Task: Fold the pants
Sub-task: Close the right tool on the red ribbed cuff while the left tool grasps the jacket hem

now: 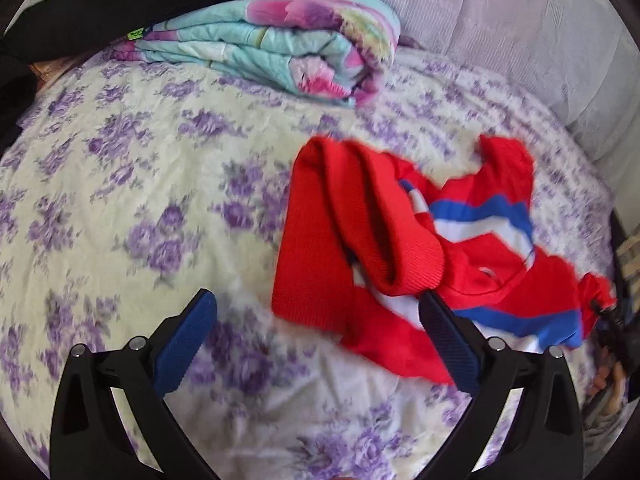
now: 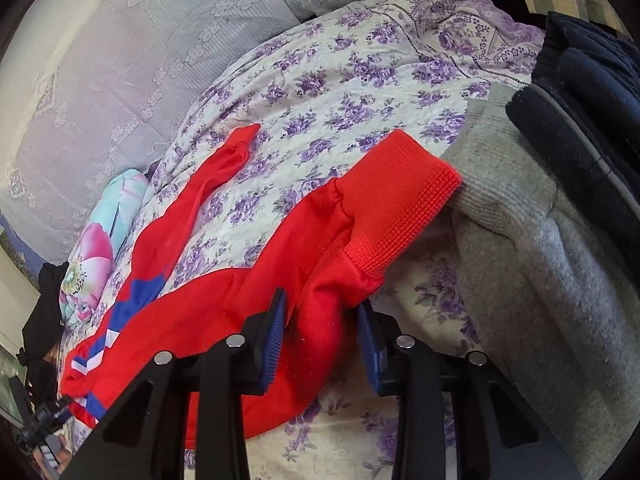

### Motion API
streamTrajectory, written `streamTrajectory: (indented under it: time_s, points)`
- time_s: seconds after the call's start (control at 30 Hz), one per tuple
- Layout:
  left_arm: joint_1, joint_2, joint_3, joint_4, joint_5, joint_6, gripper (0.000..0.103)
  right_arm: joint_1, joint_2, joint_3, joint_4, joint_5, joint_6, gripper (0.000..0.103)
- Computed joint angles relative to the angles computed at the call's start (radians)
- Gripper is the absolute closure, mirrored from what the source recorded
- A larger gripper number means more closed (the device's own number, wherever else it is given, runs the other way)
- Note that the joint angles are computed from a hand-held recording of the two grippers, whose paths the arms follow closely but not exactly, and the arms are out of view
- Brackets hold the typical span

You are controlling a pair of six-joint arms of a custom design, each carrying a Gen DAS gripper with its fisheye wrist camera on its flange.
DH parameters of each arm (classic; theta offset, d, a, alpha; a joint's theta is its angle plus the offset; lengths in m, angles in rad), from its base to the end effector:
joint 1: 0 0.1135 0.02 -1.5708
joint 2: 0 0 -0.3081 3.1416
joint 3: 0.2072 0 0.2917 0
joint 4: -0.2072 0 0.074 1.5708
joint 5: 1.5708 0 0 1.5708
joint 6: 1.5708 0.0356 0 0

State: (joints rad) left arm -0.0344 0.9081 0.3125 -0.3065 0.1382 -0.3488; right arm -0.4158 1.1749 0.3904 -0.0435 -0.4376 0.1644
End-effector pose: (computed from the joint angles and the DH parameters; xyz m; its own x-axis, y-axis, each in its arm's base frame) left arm 0.1679 -0.0107 0.1602 -0.7778 -0.3119 -0.5457 -0.1558 0.9367 -0.3135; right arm 0.2050 -0.0740 0.1603 -0.6478 0.4481 -0.6161 0.2126 0.8829 0.4186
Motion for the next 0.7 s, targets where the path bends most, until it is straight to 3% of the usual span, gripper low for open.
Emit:
streamTrajectory:
  time_s: [0.07,0.17,0.23,0.3,0.37,0.43,0.47,0.53,0.7]
  points:
    - [0.098,0.065,0.023,0.026,0.135,0.059,0.004,0.007,-0.005,-0.004,0.006,0.01,-0.004,0.069]
    - [0.133,0.122,0.029,0.032,0.195,0.089,0.014,0.012,-0.012,-0.008,0.009,0.019,-0.004,0.069]
    - [0.115,0.091,0.012,0.017,0.162,0.096,0.027,0.008,-0.012,-0.01,0.01,0.017,-0.005,0.069]
    - [0.114,0.035,-0.008,-0.021,0.134,0.094,0.032,0.006,-0.009,-0.012,0.015,0.016,-0.008,0.069]
    - [0.131,-0.072,-0.039,-0.07,0.148,0.068,0.032,0.006,-0.004,-0.013,0.02,0.016,-0.011,0.069]
    - [0.035,-0.136,-0.052,-0.101,0.051,0.047,0.031,0.006,0.007,-0.013,0.028,0.013,-0.01,0.068]
    - [-0.014,-0.112,-0.046,-0.086,0.003,0.03,0.031,0.008,0.016,-0.011,0.034,0.013,-0.009,0.068]
    - [-0.01,-0.044,-0.032,-0.039,0.008,0.011,0.034,0.007,0.028,-0.009,0.039,0.01,-0.011,0.068]
    - [-0.043,0.094,0.007,0.076,-0.036,-0.016,0.051,0.006,0.036,-0.011,0.049,0.004,-0.007,0.068]
